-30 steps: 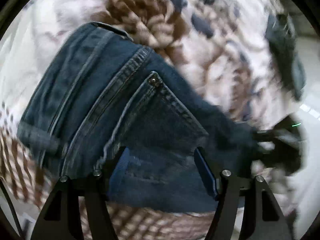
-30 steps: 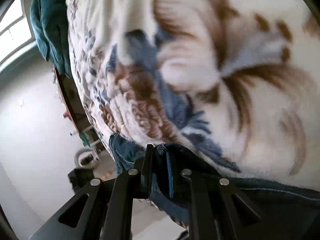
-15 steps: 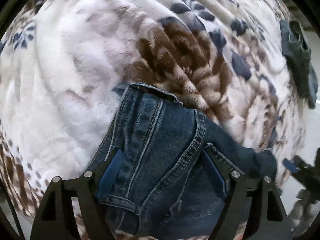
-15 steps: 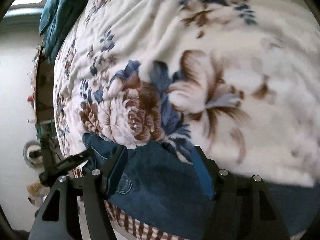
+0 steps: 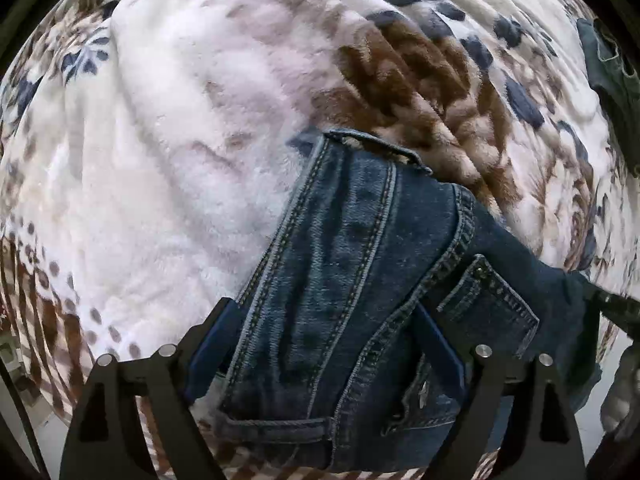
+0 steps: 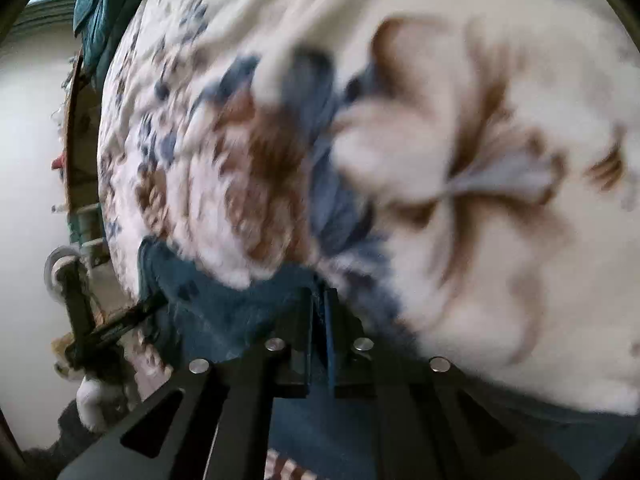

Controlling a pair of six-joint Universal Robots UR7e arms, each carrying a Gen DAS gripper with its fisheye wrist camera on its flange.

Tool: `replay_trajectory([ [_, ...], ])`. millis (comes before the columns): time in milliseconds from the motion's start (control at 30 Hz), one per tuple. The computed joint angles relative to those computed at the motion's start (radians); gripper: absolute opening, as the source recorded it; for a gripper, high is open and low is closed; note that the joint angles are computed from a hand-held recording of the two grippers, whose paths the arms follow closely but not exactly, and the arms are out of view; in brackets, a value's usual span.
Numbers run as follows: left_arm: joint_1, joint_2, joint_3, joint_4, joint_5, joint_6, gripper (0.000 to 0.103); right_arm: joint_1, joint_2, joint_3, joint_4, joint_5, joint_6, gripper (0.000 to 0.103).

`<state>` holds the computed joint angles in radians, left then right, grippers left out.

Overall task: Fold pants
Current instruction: 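Press the folded jeans flat and open both tools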

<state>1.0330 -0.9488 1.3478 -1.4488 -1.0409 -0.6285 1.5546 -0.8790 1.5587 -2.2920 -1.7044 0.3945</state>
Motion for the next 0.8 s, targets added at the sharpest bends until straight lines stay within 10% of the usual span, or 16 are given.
replay_trajectory([
  [167,0.001,0.016,-0.022,0.010,0.001,-0.011,0.089,-0.044,-0.060,0.042,-0.033,0.086,0.055,0.006],
  [233,-0.020,0.015,-0.031,0.006,-0.007,-0.032,0.089,-0.042,-0.077,0.021,0.013,0.073,0.039,0.018],
  [300,-0.044,0.001,-0.022,-0.017,-0.004,-0.032,0.089,-0.044,-0.083,0.009,0.028,0.086,0.042,0.061],
  [433,-0.085,-0.009,-0.005,-0.072,-0.002,-0.040,0.089,-0.058,-0.009,-0.078,0.099,0.193,-0.012,0.066],
  [500,-0.096,0.000,-0.007,-0.084,0.002,-0.039,0.089,-0.045,0.069,-0.177,0.231,0.170,-0.063,0.065],
  [600,-0.101,0.023,-0.027,-0.071,0.006,-0.046,0.089,-0.029,0.159,-0.285,0.405,0.141,-0.086,0.033],
  [800,-0.111,0.026,-0.032,-0.017,0.023,-0.049,0.089,-0.007,0.048,-0.113,0.142,0.050,0.057,0.003],
])
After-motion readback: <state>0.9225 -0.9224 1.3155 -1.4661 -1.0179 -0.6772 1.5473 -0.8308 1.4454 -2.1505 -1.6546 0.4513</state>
